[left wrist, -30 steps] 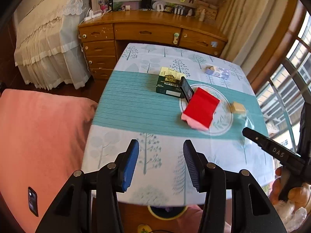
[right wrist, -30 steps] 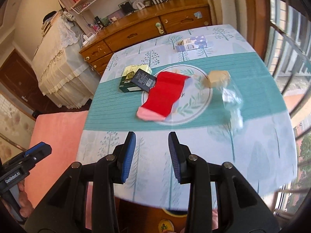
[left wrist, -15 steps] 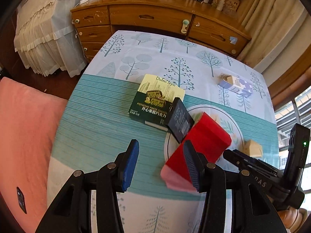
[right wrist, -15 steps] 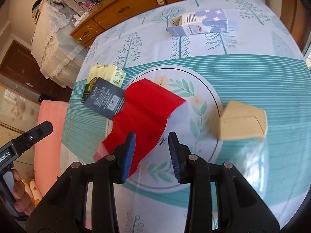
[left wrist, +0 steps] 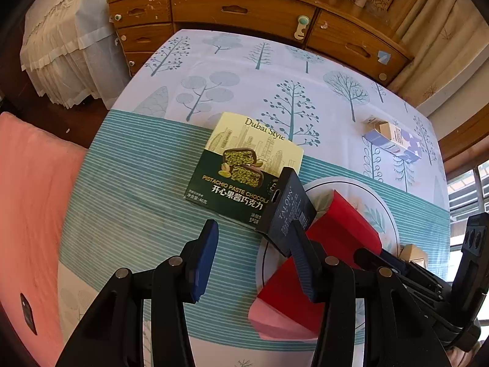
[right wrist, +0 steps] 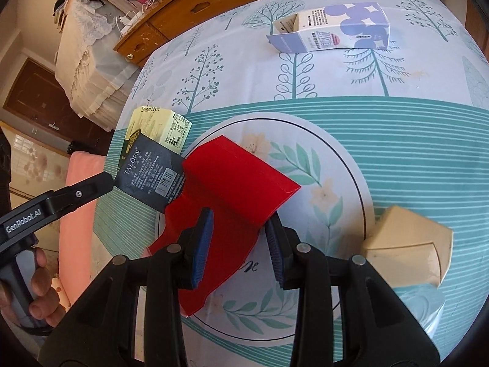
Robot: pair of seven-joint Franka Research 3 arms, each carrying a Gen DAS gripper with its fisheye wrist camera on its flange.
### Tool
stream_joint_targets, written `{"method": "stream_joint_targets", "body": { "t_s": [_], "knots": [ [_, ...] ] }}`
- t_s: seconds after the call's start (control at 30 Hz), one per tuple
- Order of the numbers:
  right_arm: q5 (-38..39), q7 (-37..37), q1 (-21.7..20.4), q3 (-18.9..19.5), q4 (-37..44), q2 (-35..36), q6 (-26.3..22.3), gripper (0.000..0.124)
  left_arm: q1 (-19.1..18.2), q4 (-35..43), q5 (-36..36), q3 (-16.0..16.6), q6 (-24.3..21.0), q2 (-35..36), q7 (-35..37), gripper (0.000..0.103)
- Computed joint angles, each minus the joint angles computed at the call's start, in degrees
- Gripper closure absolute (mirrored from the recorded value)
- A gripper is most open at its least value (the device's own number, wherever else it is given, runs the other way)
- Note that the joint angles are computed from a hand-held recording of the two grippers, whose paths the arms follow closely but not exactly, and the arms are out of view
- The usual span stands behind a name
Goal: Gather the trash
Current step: 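Grasp the black TALOPN card with the left gripper while the right gripper grasps the red paper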
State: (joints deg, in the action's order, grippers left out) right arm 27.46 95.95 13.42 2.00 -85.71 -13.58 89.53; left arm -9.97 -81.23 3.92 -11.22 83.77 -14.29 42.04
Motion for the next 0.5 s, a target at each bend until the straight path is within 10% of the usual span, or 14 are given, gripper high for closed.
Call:
{"method": "stream_joint_targets", "body": {
  "t_s": [0.5],
  "knots": [
    [1.95,-2.37,-0.29,-0.83,-0.36,-0.25,0.46,0.094,-0.14,-1.88,-4.43,0.77,4.06,1.49,-0.71,0.066]
  ]
}}
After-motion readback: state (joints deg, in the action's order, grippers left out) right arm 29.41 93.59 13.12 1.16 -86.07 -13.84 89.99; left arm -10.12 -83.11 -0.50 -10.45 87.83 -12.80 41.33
